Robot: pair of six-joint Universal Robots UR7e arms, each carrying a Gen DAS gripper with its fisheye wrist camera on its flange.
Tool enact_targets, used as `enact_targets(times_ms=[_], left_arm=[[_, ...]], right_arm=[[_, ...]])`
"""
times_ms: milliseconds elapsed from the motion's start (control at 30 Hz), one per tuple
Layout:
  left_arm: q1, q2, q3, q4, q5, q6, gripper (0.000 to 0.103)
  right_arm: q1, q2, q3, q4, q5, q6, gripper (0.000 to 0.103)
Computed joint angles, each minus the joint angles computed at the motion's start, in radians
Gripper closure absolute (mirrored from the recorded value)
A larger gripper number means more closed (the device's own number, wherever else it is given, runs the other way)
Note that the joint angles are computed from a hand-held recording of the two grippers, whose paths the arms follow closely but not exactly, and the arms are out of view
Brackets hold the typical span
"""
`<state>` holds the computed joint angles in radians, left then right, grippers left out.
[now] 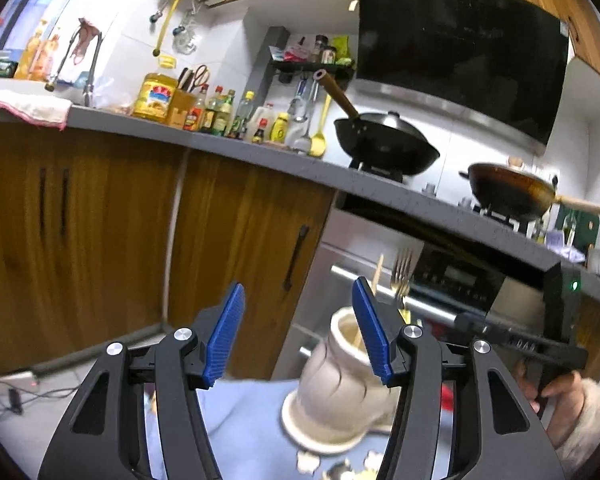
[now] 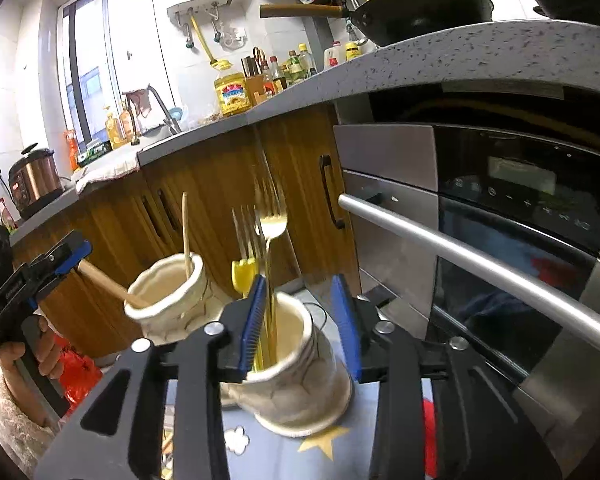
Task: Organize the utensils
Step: 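Withdraw both tools from the holder back over the cloth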
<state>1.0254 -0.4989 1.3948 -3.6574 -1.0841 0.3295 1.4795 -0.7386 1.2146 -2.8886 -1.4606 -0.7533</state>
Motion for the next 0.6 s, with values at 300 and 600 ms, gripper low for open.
enact_targets(times_ms=[300, 600], left_arm=[[-0.035, -0.041, 0.126, 0.041, 0.143, -0.057, 0.036], [-0.062, -0.068, 0.236, 0.106, 0.202, -0.149, 0.016]], right_arm=[[-0.007, -0.082, 0.137, -0.014, -0.049, -0.036, 0.023], [-0.002, -0.130, 0.263, -0.031, -0.122, -0.092, 0.008]])
